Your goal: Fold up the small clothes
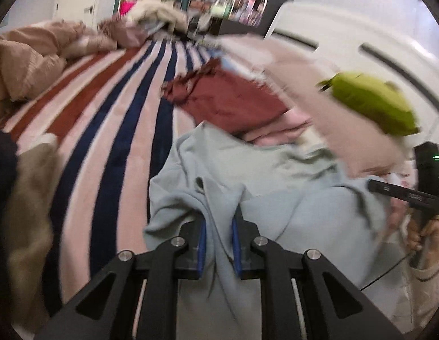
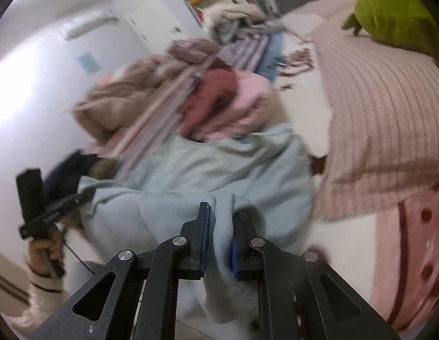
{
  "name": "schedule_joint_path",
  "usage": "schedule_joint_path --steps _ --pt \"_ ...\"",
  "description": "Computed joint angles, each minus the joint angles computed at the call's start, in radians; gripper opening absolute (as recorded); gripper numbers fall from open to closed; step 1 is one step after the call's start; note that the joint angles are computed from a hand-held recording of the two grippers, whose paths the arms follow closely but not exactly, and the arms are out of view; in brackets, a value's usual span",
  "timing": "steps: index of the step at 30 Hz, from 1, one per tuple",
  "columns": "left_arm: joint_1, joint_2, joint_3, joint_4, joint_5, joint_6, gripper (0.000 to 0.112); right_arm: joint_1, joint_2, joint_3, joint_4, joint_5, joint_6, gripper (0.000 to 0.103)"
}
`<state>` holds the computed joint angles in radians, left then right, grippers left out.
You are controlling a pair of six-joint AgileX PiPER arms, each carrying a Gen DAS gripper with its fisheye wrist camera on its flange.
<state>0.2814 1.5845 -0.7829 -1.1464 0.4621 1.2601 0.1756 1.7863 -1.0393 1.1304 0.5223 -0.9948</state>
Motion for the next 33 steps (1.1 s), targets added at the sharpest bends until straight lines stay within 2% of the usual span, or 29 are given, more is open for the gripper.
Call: schedule_joint_path --steps 3,6,7,8,9,10,11,12,14,18,20,23,26,28,29,30,31,32,33 --pt "-0.054 0.196 -0.131 0.077 -0.042 -0.111 0.015 0.033 0.125 -0.091 -0.138 -0.054 0.139 0.008" --pt "-0.042 0.227 -0.125 -0.008 -0.024 -0.014 0.022 0.016 0.158 -0.081 -0.044 -0.037 0.043 0.012" --pt "-0.033 0.213 -0.112 -0.017 -0.01 0.0 0.028 0.005 0.152 -0.072 -0.018 -0.021 0.014 0.014" --pt "-0.017 0.193 -0.1 -0.008 0.015 0.002 0.033 -0.009 0.147 -0.067 -0.003 0.007 -0.003 0.021" --pt "-0.001 0.174 -0.094 0.003 0.041 0.0 0.046 -0.036 0.128 -0.048 0.021 0.06 -0.032 0.026" --pt "0.027 0.144 -0.075 -0.008 0.083 0.028 0.066 -0.051 0.108 -0.028 0.033 0.084 -0.049 0.038" --pt "0.06 0.111 -0.049 -0.031 0.125 0.074 0.074 -0.067 0.081 0.0 0.046 0.104 -0.07 0.054" --pt "0.102 0.061 -0.006 -0.059 0.167 0.137 0.079 -0.093 0.041 0.042 0.073 0.136 -0.116 0.058" --pt "0.162 -0.011 0.048 -0.023 0.213 0.162 0.079 -0.135 -0.041 0.127 0.085 0.162 -0.164 0.063" --pt "0.248 -0.077 0.137 0.067 0.233 0.165 0.081 -0.224 -0.134 0.266 0.077 0.263 -0.239 0.067" --pt "0.263 -0.065 0.175 0.088 0.208 0.184 0.081 -0.228 -0.161 0.337 0.069 0.248 -0.283 0.067" --pt "0.287 -0.03 0.233 0.038 0.199 0.263 0.08 -0.198 -0.15 0.418 0.116 0.232 -0.373 0.068" --pt "0.26 -0.07 0.289 -0.027 0.149 0.325 0.072 -0.127 -0.119 0.461 0.203 0.176 -0.459 0.063" --pt "0.227 -0.087 0.307 -0.042 0.111 0.304 0.054 -0.022 -0.106 0.475 0.29 0.046 -0.501 0.059" --pt "0.215 -0.092 0.313 -0.044 0.095 0.3 0.051 0.007 -0.11 0.486 0.344 0.013 -0.542 0.059" --pt "0.196 -0.106 0.325 -0.052 0.068 0.303 0.041 0.04 -0.13 0.499 0.391 -0.023 -0.585 0.059" --pt "0.187 -0.12 0.339 -0.062 0.051 0.314 0.025 0.065 -0.142 0.506 0.414 -0.057 -0.607 0.049" --pt "0.199 -0.125 0.344 -0.063 0.071 0.319 0.017 0.094 -0.155 0.509 0.416 -0.1 -0.605 0.019" --pt "0.221 -0.118 0.34 -0.058 0.109 0.322 0.005 0.109 -0.153 0.501 0.403 -0.118 -0.585 0.006"
